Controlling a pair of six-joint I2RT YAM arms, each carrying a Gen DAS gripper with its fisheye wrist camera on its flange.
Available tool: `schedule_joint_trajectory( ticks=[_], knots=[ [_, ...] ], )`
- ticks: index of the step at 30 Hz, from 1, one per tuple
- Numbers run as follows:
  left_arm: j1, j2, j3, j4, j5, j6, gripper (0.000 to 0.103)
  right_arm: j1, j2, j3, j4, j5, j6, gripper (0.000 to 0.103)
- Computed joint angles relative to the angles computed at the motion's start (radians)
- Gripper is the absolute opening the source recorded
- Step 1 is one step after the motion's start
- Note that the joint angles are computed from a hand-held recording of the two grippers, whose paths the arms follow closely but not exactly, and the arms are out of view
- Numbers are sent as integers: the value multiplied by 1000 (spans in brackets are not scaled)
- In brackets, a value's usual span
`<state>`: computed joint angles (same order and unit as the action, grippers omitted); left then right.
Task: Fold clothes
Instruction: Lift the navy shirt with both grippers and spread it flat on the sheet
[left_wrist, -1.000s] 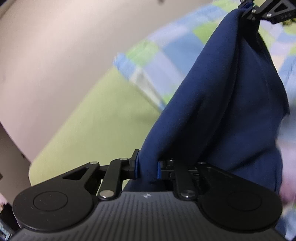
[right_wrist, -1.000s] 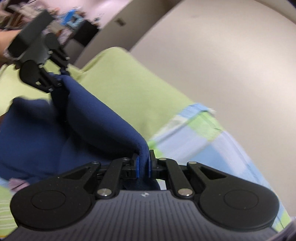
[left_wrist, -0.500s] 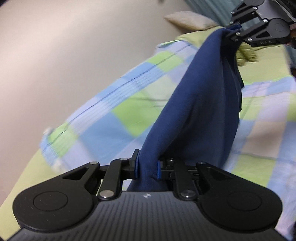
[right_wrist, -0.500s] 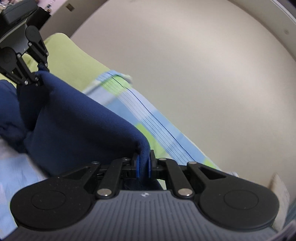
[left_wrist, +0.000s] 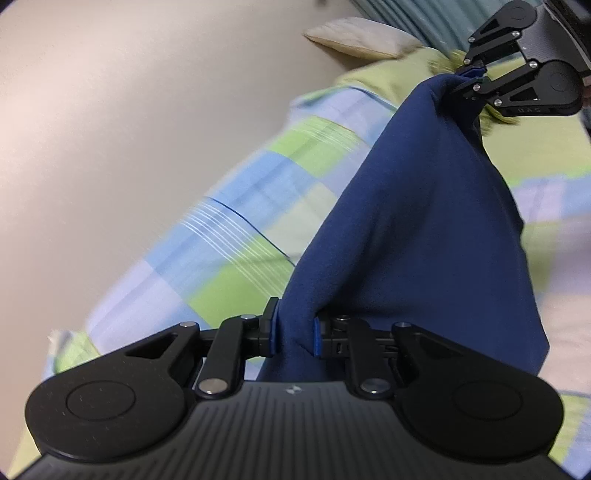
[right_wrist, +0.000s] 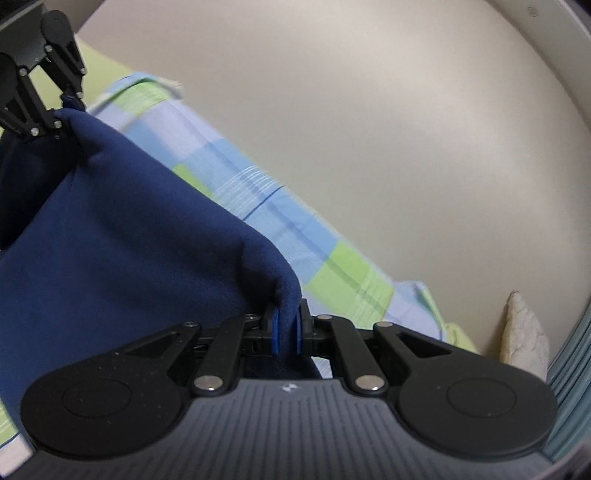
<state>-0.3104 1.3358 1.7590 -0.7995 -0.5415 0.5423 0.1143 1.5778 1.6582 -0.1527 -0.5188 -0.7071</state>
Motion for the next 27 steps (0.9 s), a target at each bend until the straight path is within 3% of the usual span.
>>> schedule_joint_trajectory(
  ticks=[3,6,9,11,12,13,14,17,21,23,24,26,27],
  knots=[
    [-99,1,89,-16,-108,10,21,-18,17,44,96,-31,82,5],
    [-209,-53,29,-37,-200,-19,22,-91,-42,-20,157,-138,141,5],
    [-409,-162,-163,-123,-330,-211,22,-204,-145,-194,148,-305,85,6],
    [-582,-225,-354,-248,-399,-484,22,-291,-211,-337,78,-429,-20,6],
    [-621,-237,-405,-273,-408,-555,22,-338,-235,-395,14,-490,-100,6],
    [-700,-242,-507,-336,-415,-740,22,-393,-252,-466,-113,-545,-250,6],
    [-779,-237,-612,-374,-405,-922,22,-434,-254,-521,-234,-572,-401,6],
    [-911,-188,-812,-361,-360,-1224,22,-510,-225,-669,-460,-542,-735,6],
    [-1069,-101,-885,-404,-393,-1515,31,-587,-215,-823,-478,-515,-899,6],
    [-1100,-65,-880,-427,-406,-1556,32,-627,-230,-857,-522,-522,-963,6],
    [-1149,-62,-854,-490,-372,-1610,32,-627,-219,-855,-511,-517,-965,6],
    [-1128,-71,-842,-447,-346,-1527,33,-588,-251,-899,-431,-479,-948,6],
    [-1155,-68,-834,-471,-336,-1558,34,-575,-268,-883,-447,-464,-946,6]
  ],
)
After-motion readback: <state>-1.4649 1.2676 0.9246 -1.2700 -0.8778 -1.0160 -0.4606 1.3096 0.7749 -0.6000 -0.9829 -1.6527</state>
